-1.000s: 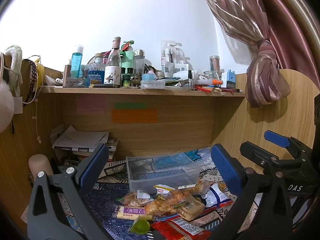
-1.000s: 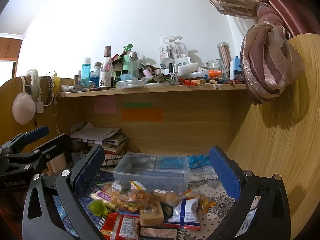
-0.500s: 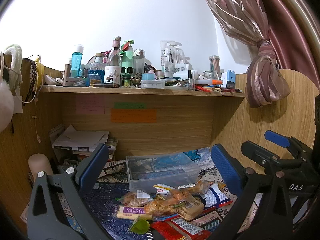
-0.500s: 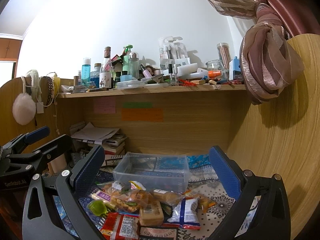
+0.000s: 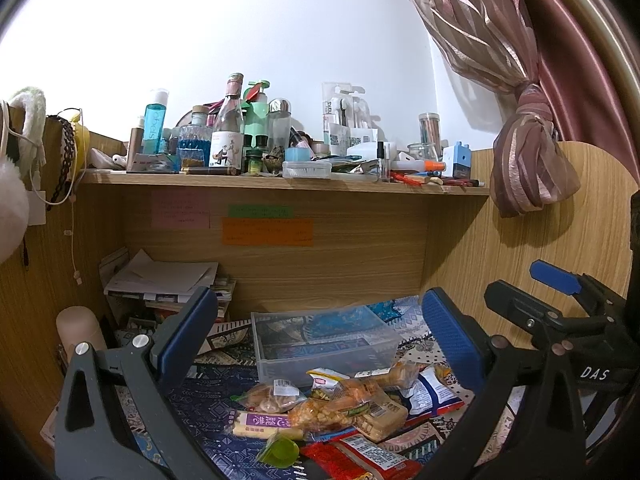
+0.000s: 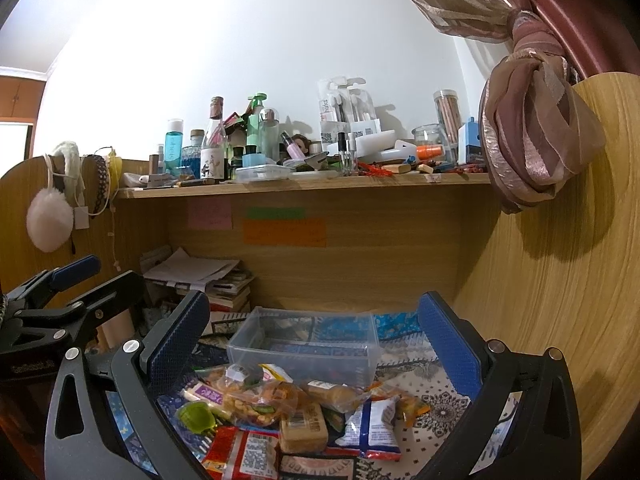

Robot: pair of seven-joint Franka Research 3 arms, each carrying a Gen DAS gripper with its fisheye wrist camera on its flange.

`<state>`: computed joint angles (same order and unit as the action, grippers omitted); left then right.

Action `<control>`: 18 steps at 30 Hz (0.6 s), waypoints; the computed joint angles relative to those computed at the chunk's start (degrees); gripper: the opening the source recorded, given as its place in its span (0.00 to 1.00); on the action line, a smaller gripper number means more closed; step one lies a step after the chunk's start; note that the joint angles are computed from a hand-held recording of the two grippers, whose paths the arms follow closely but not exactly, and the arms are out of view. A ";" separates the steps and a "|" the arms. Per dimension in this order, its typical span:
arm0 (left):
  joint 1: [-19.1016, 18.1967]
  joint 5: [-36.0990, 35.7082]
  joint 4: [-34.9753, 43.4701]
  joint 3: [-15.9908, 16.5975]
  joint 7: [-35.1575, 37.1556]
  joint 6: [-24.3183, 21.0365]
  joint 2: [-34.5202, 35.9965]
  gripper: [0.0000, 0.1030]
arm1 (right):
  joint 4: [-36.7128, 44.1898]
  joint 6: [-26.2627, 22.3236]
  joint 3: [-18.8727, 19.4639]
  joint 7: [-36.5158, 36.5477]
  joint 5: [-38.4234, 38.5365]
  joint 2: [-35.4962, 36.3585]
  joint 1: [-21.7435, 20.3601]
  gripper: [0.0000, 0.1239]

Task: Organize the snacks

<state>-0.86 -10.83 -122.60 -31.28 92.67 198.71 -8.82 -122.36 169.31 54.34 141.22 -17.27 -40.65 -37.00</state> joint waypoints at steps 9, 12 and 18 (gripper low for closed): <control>0.22 0.37 0.21 -0.17 -0.38 -0.63 0.16 1.00 | 0.22 -0.32 0.19 0.30 -0.25 0.11 -0.12 0.83; -0.25 1.26 0.36 0.41 -0.95 -1.10 0.50 1.00 | 0.38 -0.43 0.57 0.47 -0.35 0.54 -0.40 0.83; -2.46 4.40 0.94 3.18 -2.90 -2.09 2.23 1.00 | 0.68 -1.07 1.11 0.71 -0.69 2.95 -0.41 0.83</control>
